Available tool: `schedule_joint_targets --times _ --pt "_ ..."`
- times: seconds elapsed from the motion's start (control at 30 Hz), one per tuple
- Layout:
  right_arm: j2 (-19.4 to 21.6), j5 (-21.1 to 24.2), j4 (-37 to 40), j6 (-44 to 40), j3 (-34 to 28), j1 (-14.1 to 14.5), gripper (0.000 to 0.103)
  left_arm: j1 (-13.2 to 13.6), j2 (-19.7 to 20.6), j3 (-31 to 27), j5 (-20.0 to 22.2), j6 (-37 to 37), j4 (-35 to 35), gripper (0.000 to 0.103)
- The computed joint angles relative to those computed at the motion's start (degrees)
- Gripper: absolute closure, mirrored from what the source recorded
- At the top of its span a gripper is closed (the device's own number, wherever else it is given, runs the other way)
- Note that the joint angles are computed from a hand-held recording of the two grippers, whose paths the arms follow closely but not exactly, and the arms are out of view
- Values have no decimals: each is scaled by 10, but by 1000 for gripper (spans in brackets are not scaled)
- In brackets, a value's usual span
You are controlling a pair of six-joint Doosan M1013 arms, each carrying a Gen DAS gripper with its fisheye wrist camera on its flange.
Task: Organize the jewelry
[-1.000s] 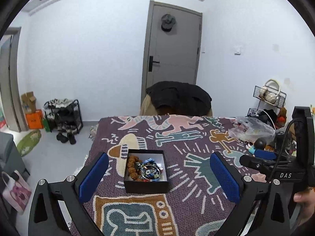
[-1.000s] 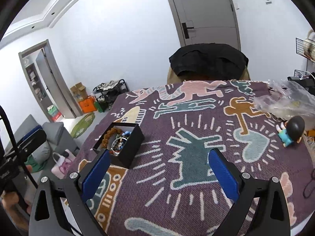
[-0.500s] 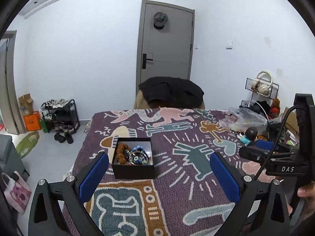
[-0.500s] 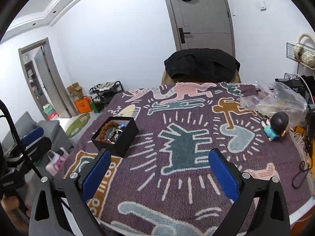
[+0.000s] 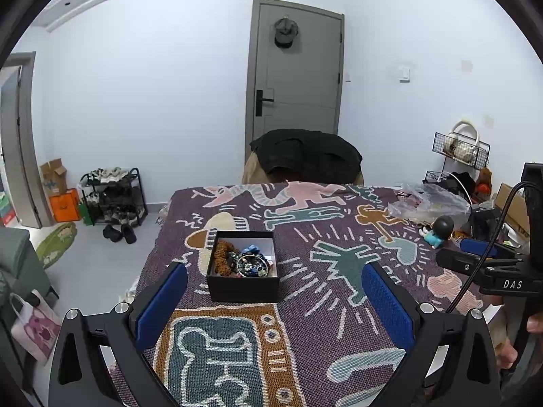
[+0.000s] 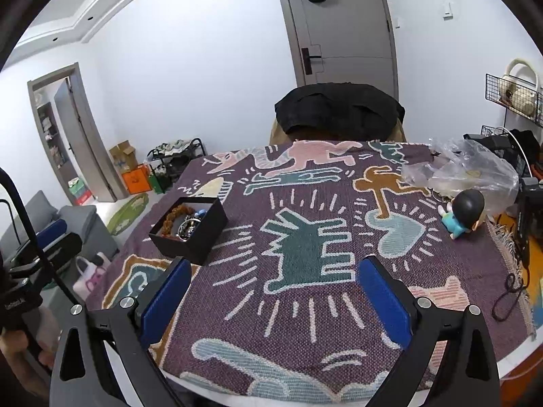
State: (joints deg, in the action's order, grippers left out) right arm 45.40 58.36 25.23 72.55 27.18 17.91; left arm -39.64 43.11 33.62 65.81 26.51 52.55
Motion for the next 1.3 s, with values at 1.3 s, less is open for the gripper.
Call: schedule_joint_targets --times 1.3 --pt "4 6 -7 8 -8 -1 4 5 3 1 1 -8 -6 0"
